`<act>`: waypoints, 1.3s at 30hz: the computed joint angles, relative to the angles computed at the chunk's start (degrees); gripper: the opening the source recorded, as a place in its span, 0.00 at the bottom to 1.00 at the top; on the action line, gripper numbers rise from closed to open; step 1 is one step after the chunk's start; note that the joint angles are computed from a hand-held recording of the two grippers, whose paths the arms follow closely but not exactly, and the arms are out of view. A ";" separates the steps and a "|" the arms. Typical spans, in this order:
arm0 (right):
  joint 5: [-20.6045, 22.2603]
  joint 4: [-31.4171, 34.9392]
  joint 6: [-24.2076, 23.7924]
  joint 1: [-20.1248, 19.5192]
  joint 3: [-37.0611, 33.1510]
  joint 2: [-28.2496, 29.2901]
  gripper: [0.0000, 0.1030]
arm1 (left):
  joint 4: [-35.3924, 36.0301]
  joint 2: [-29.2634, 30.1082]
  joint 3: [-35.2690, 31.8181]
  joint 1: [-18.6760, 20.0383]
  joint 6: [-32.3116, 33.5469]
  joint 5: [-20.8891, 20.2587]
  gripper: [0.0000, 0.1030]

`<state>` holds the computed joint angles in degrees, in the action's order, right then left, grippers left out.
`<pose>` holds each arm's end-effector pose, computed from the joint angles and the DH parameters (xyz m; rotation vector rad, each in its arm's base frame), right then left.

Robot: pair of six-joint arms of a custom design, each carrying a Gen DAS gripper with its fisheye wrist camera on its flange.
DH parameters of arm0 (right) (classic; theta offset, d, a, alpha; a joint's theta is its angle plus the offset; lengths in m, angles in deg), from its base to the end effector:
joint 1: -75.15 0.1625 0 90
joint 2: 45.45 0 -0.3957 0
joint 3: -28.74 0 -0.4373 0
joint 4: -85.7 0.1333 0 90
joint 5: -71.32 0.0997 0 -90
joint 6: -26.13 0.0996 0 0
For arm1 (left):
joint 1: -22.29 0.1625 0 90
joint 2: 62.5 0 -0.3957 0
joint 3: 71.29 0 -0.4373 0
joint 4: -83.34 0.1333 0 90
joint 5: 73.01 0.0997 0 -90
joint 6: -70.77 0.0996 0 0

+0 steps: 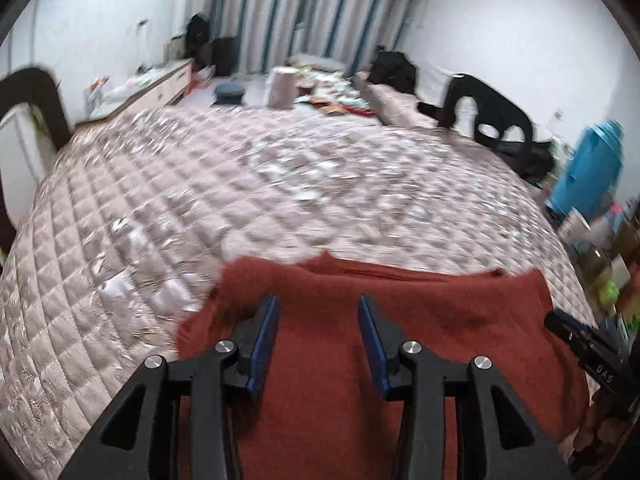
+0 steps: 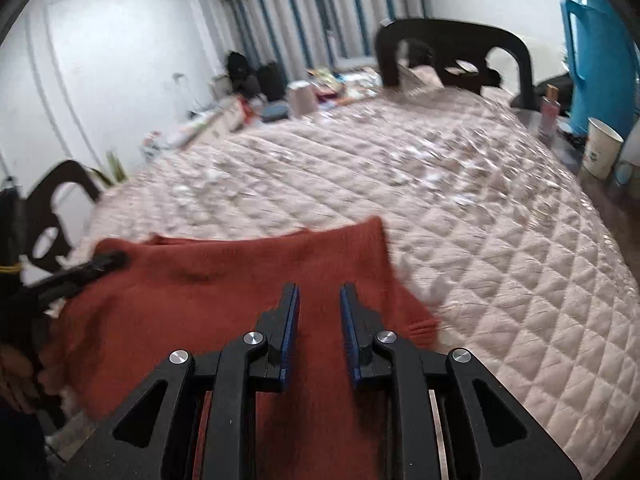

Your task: Fold small clothes

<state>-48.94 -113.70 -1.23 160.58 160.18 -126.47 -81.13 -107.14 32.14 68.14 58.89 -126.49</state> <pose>0.0458 -0.4706 0.2574 0.1038 -2.2003 1.0220 -0.2977 -0.5831 0.0164 0.6117 2.5414 -0.7221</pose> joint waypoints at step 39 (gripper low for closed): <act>-0.68 -3.23 -1.41 1.66 15.69 -11.20 0.21 | -4.05 -16.69 24.38 -8.32 -1.82 3.47 0.47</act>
